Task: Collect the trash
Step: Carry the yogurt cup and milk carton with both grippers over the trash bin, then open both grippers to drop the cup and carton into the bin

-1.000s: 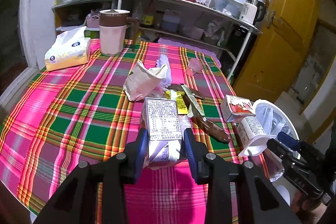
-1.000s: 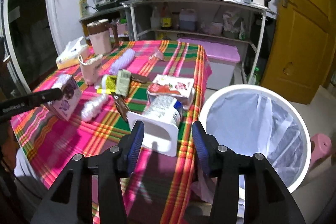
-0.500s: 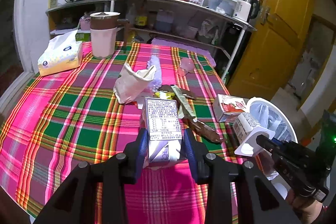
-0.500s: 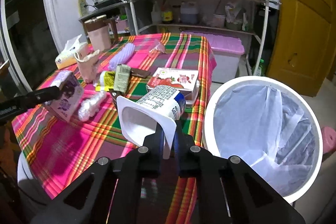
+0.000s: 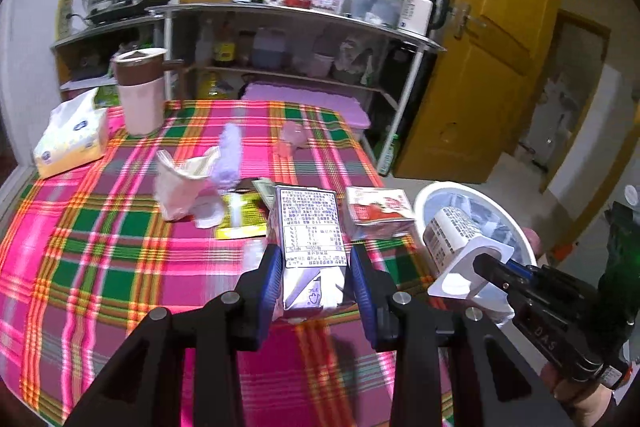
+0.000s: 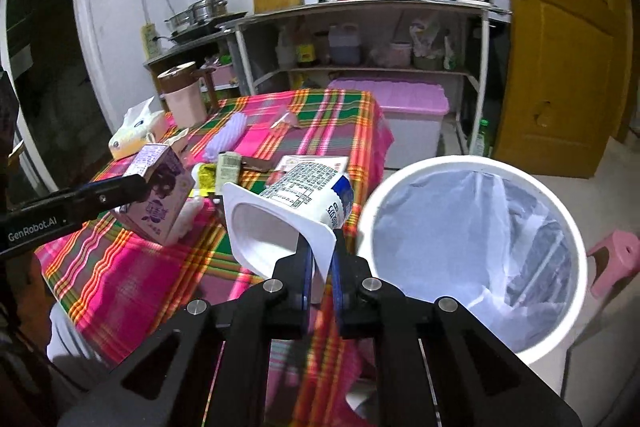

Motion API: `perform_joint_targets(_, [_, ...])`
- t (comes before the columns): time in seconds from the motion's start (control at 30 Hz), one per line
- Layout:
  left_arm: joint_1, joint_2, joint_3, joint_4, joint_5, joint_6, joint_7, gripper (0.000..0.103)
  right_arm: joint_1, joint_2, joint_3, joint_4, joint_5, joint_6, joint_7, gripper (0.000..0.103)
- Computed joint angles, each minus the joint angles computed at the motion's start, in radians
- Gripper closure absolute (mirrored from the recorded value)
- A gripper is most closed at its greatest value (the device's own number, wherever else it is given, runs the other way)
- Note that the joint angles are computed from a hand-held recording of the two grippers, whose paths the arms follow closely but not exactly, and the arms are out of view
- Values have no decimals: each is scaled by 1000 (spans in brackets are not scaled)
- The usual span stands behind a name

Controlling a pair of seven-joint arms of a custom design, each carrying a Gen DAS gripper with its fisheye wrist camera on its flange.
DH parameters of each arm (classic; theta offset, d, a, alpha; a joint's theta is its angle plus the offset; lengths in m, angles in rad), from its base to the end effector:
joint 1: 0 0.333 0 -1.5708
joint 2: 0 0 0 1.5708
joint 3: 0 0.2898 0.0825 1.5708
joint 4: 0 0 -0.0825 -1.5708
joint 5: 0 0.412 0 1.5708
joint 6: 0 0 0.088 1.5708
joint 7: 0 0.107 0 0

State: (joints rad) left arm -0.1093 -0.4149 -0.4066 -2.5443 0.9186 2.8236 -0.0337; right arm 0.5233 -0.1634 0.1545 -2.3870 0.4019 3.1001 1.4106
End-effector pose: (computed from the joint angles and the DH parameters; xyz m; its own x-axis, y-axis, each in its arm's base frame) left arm 0.3999 -0.2718 0.4183 0.1643 -0.9645 0.2065 -0.6156 -0.2639 -0.7426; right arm 0.4450 0.3184 0.4413 0.5005 -0.8490 -0.1696 -0.6241 -0.2179 -0.7504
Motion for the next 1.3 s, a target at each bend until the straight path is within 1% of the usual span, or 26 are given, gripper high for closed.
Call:
perform_joint_targets(0.2, [2,115,-9,105,62,40,12,67,-98,-47,40,-51,-101,6,122,94])
perform_joint_targets(0.27, [-7,158,-7,144,94,49,4,67,-139,-60,57,-66,-142,5,169,94])
perform_joint_targets(0.3, [-15,185,-2,168,108,55,7,67,-150,-63,58,-69,-156,4,185,94])
perform_joint_targets(0.37, [-35,235,14,212,132,66,15,67,-186,-70,71,-79,-192,2,229,94])
perform_joint_targets(0.5, [-83,324,55,291,163,98,38,67,-237,-75,84,-89,-251,-11,297,94])
perform_joint_targets(0.6, [-121,390,91,346,152,132,85,67,-271,-70,88,-88,-297,-31,344,94])
perform_joint_targets(0.7, [-155,455,123,397,107,168,156,67,-270,-56,65,-79,-316,-55,361,94])
perform_joint_targets(0.8, [-180,508,148,433,20,190,263,67,-288,-38,59,-65,-354,-82,401,94])
perform_joint_targets(0.87, [-195,546,157,460,-43,199,329,67,-281,-28,42,-58,-361,-101,406,94])
perform_joint_targets(1.0, [-212,602,163,497,-164,210,462,67,-271,-16,14,-46,-368,-140,406,94])
perform_joint_targets(1.13, [-223,643,159,529,-278,206,584,67,-272,-11,6,-40,-392,-160,427,93])
perform_joint_targets(1.2, [-237,646,169,528,-313,213,617,67,-270,-8,1,-38,-396,-161,431,89])
perform_joint_targets(1.27, [-252,653,183,535,-334,211,641,67,-266,-11,-3,-41,-395,-157,431,78])
perform_joint_targets(1.3, [-265,652,195,536,-332,211,642,67,-263,-13,-5,-44,-391,-152,427,76])
